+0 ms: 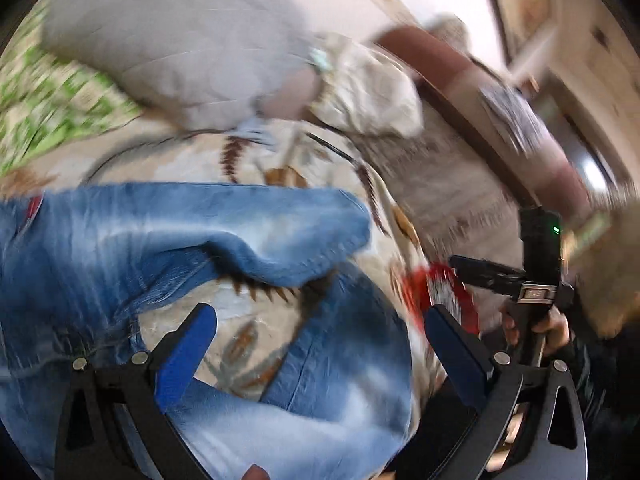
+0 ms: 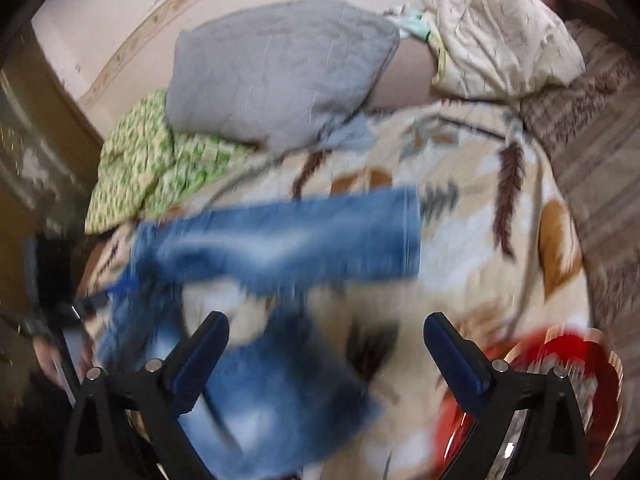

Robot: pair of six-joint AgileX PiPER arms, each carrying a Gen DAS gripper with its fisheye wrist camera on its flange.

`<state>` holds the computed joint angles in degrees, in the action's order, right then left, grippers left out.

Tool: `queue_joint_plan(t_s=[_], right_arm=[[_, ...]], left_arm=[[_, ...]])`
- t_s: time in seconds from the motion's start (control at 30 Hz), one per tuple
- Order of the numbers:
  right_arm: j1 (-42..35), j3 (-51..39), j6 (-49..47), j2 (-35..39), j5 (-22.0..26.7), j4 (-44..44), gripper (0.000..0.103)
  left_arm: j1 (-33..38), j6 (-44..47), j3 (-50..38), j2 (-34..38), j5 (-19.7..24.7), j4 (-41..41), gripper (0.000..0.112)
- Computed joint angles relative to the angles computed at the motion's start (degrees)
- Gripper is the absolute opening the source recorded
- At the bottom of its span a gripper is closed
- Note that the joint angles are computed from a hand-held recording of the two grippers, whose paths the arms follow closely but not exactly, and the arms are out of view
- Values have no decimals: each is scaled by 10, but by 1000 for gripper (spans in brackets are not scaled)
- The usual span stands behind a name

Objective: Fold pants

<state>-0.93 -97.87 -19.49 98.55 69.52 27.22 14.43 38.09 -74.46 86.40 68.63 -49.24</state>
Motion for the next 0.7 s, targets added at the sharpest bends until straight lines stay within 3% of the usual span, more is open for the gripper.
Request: queue_joint_plan(t_s=[0.07, 0.33, 0.53, 0.6, 0.7], right_arm=[[-3, 86, -19, -43, -26, 10, 99], [-21, 369, -32, -175, -151, 77, 99], [-13, 430, -40, -159, -242, 118, 93], [-17, 440, -59, -144, -251, 148, 84], [-14, 445, -68, -126, -268, 162, 79]], left_arm=[[-29, 15, -21, 3, 11, 34, 103], [-156, -41, -91, 92, -31, 94, 103], [-215, -91, -160, 184, -23, 120, 101], [-218, -109, -181, 212, -8, 109, 93], [-226, -134, -199, 241, 1, 110, 82]])
